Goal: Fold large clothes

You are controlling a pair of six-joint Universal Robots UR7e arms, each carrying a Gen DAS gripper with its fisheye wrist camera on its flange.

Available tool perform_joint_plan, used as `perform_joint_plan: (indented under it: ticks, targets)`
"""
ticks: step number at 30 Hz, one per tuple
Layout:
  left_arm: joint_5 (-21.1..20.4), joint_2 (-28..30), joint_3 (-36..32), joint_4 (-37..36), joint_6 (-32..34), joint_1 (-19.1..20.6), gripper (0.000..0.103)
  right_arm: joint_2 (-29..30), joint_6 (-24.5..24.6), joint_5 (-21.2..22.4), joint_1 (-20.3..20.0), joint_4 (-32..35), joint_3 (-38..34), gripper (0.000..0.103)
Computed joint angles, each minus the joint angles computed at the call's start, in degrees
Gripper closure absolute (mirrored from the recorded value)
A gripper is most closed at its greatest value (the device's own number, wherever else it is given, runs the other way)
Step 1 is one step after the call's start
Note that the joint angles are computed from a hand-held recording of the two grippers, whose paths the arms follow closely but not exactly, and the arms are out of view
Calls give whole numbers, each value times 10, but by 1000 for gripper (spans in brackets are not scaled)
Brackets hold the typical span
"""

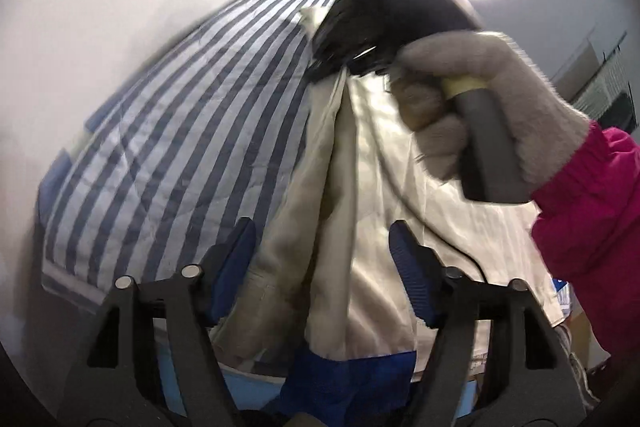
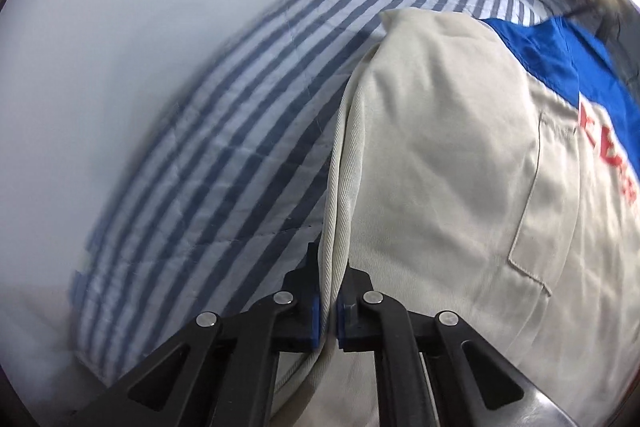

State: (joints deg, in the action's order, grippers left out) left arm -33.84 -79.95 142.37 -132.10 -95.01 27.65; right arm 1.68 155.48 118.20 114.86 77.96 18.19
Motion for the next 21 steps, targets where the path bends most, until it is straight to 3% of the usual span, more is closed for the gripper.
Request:
perform_joint_plan:
  ticks: [3, 5, 6, 7, 8, 13, 16, 21]
  targets:
    - [-17, 2, 10, -27, 17, 3, 35, -3, 13, -39, -10, 20, -16, 101]
    - [-24, 9, 10, -37, 24, 0, 58, -10, 12, -59, -18, 25, -21, 101]
    - [-27, 12, 5, -28, 23, -1, 66, -23, 13, -66, -20, 17, 0, 101]
    - [-28, 14, -1, -8, 12, -4, 81, -38, 14, -76, -23, 5, 23, 101]
    - [-25, 17, -5, 14, -8, -11, 86, -55, 19, -85, -26, -5, 48, 102]
    - [-17, 24, -27, 96, -79, -53, 89, -95, 13, -132, -47, -9, 75, 102]
    - [-14, 46, -62, 125, -55, -58, 89, -131, 7, -164, -66, -17, 105, 102]
    - [-8, 119, -129, 112, 34, -53, 90, -194, 8, -220, -97, -53, 175, 102]
